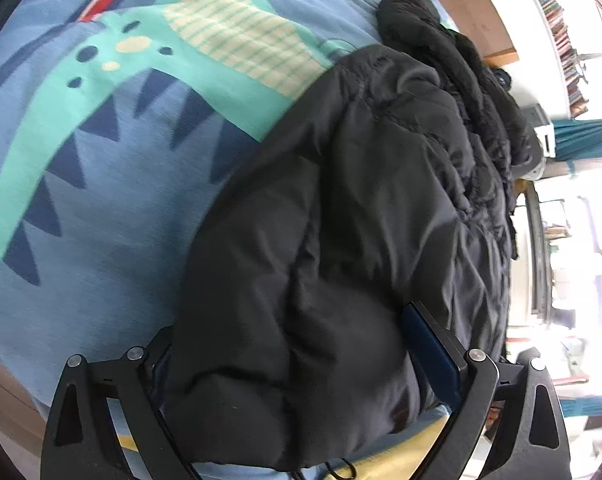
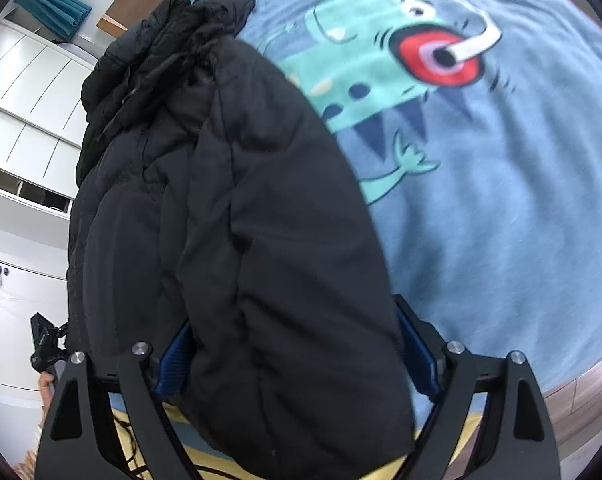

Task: Fold large clothes
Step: 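Grasp the jacket hem with the left tool while the right tool grasps it too, then lift the hem with both tools and fold it over toward the collar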

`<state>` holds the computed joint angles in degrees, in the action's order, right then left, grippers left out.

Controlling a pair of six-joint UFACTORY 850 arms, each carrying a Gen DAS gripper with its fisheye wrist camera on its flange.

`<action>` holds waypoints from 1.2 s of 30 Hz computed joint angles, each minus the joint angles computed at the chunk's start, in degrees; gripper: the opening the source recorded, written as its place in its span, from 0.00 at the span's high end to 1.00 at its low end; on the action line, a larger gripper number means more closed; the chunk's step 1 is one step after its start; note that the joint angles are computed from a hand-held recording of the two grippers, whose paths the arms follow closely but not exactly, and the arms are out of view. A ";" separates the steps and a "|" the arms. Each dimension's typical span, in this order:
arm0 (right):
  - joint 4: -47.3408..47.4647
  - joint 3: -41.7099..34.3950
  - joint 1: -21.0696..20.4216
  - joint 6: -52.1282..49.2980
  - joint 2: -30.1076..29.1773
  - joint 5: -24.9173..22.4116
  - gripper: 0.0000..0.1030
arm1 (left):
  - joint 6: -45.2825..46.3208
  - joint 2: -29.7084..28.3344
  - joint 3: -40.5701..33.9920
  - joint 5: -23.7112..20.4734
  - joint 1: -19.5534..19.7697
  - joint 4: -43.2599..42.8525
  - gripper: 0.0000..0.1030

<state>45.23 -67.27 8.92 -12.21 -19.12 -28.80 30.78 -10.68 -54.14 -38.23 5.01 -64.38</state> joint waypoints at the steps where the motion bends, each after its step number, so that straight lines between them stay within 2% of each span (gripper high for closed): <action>1: -0.37 -0.13 0.26 0.12 -0.12 -0.10 0.15 | 1.20 0.00 0.14 -0.59 0.04 -1.12 0.08; 4: -0.59 -0.61 1.14 -0.48 -0.47 -0.68 0.15 | 3.81 -0.25 0.16 -1.92 -0.38 -3.77 0.08; 6: -0.86 -0.88 1.52 -0.77 -0.64 -1.01 0.19 | 5.08 -0.29 0.13 -2.52 -0.78 -4.36 0.13; 7: -0.42 -0.93 1.67 -1.33 -0.68 -0.98 0.30 | 5.45 -0.12 0.20 -2.60 -1.10 -4.19 0.15; 8: 0.71 -0.86 1.83 -2.24 -0.70 -0.88 0.37 | 5.95 0.03 0.19 -2.73 -1.48 -4.23 0.21; 9: 2.35 -0.71 1.85 -3.52 -0.59 -0.92 0.53 | 6.56 0.09 0.18 -3.07 -1.66 -4.61 0.32; 10: 3.79 -0.58 1.89 -4.69 -0.43 -0.84 0.61 | 7.54 0.12 0.20 -4.03 -1.67 -5.69 0.37; 12: 5.10 -0.46 2.01 -5.95 -0.13 -0.71 0.68 | 8.60 0.03 -0.01 -5.66 -1.54 -7.05 0.53; 13: 5.52 -0.46 2.11 -6.39 0.03 -0.75 0.72 | 8.86 0.06 -0.21 -6.19 -1.72 -7.25 0.56; 17: 6.84 -0.44 2.51 -7.50 0.59 -0.79 0.79 | 9.57 0.34 -1.08 -7.10 -2.58 -6.79 0.77; 20: 7.00 -0.40 2.87 -7.76 1.36 -0.33 0.81 | 11.62 1.00 -0.90 -8.25 -3.06 -9.36 0.83; 28: 9.27 -1.11 3.84 -8.81 3.58 1.77 0.85 | 16.79 2.65 -3.33 -11.36 -3.31 -15.87 0.88; 36: 9.21 -6.04 3.52 -8.76 4.15 3.78 0.86 | 19.10 0.91 -10.76 -12.52 -3.26 -19.11 0.89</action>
<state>54.44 -73.31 12.44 -20.97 -14.97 -25.02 49.88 -9.78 -64.90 -50.75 1.75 -83.49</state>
